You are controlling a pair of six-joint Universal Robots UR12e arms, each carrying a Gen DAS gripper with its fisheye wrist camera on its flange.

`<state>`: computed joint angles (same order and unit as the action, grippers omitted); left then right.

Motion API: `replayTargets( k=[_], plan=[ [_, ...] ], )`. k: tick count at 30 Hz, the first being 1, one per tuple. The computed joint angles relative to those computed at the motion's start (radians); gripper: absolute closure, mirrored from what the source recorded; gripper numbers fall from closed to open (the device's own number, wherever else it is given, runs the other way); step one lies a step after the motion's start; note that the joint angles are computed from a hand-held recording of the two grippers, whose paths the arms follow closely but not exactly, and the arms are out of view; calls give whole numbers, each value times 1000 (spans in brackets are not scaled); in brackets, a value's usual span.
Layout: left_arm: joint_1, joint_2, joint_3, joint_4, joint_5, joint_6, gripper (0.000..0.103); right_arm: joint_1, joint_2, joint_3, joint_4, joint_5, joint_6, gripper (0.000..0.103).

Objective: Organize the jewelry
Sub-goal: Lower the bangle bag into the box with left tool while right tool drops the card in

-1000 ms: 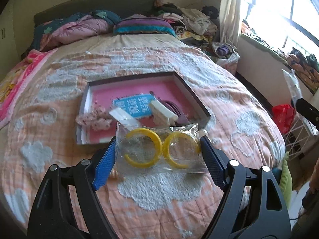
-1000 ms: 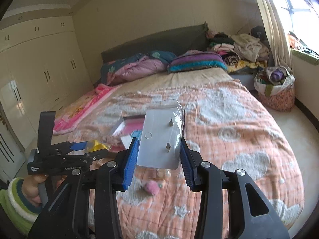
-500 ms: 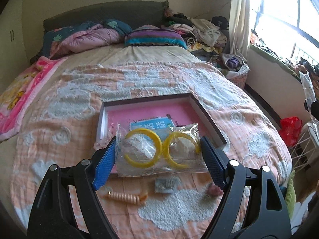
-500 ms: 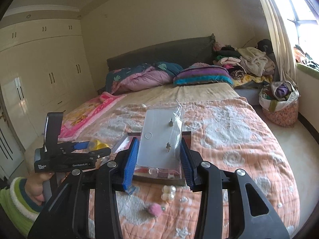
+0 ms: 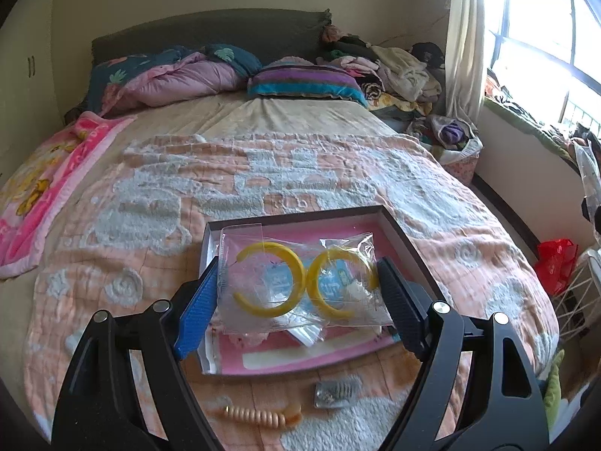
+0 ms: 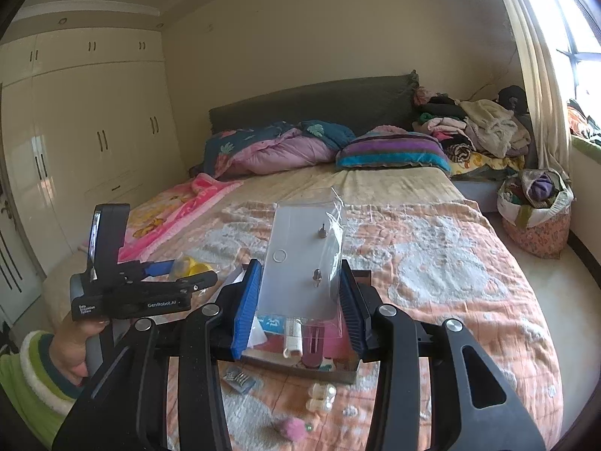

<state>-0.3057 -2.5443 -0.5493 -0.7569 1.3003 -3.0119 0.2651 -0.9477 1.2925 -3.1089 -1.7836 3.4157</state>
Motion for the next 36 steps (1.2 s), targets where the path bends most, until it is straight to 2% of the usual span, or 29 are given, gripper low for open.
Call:
replayTargets(
  k=[9,22,25,31,36],
  plan=[
    [0,-100,177,-89,12,-18,30,-14,55,-85,65,34,2,64],
    [-12,-247,423,-298,31,44,30,-40,133,-187,206,81,38,64],
    [-14,-264,447,-335,33,55,30,-46,146,-198,242,84,49,64],
    [-15,-211,326,-313,13,81,30,-58,164,-203,327,92,64,64],
    [-19,-217,328,-346,18,115,30,-59,180,-213,363,112,59,63]
  ],
)
